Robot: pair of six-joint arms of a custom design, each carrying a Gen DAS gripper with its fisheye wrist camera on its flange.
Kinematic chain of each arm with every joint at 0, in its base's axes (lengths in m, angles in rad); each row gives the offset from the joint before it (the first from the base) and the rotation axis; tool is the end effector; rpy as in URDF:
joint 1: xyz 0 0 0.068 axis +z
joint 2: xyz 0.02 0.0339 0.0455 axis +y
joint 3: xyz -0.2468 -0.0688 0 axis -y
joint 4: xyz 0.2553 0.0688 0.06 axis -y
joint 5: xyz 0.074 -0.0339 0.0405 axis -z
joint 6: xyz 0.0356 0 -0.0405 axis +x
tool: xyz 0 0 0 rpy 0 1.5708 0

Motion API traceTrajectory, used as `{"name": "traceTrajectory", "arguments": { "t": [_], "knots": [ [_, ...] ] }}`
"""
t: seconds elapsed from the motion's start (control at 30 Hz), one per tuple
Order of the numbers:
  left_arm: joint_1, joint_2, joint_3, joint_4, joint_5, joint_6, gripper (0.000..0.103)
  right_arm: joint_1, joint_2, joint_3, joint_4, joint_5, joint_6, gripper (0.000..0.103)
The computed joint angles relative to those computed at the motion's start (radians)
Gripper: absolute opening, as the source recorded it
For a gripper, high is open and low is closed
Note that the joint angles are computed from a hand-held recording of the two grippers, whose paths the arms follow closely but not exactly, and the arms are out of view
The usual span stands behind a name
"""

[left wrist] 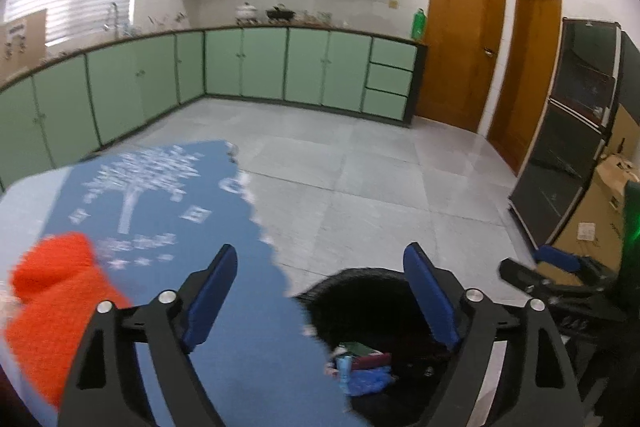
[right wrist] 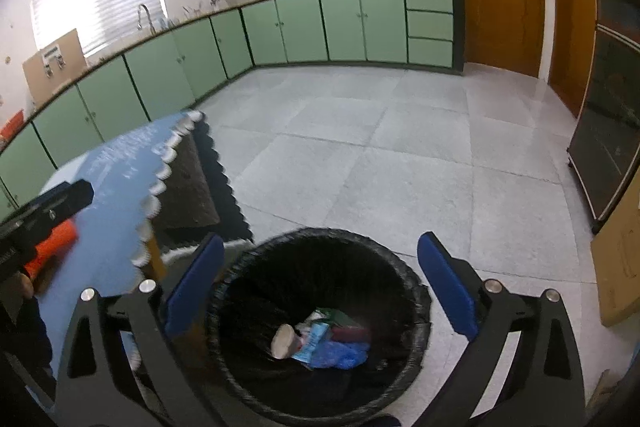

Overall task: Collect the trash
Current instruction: 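Carry pad and blue carton over the black bin and open both tools, then move both tools back over the table toward the orange nets and red packet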

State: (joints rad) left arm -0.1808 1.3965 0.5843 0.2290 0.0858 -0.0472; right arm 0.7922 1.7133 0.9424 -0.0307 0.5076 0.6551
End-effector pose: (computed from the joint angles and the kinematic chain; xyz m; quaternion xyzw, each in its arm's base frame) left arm 0.2825 -0.0547 0.1523 0.0790 0.8764 -0.0914 0.4662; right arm 0.2603 0.2392 0.1474 0.0325 0.9016 0.0660 0.4263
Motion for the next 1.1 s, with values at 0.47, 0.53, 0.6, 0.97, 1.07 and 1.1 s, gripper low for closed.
{"name": "traceTrajectory", "arguments": {
  "t": [0.47, 0.53, 0.6, 0.97, 1.07, 1.1],
  "knots": [
    [0.526, -0.424, -0.183, -0.19, 0.192, 0.194, 0.088, 0.215, 0.197, 0.373, -0.088, 0.082, -0.038, 0.098],
    [0.596, -0.425, -0.186, -0.192, 0.222, 0.224, 0.088, 0.233, 0.242, 0.435, -0.1, 0.083, -0.039, 0.098],
    [0.68, -0.41, -0.185, -0.189, 0.263, 0.258, 0.088, 0.255, 0.306, 0.521, -0.122, 0.079, -0.041, 0.098],
    [0.968, -0.268, -0.15, -0.112, 0.392, 0.371, 0.088, 0.325, 0.589, 0.944, -0.241, 0.051, -0.064, 0.098],
    [1.022, -0.201, -0.126, -0.083, 0.412, 0.386, 0.088, 0.344, 0.686, 1.093, -0.294, 0.035, -0.079, 0.098],
    [1.032, -0.188, -0.122, -0.078, 0.415, 0.388, 0.088, 0.349, 0.718, 1.143, -0.313, 0.031, -0.082, 0.098]
  ]
}}
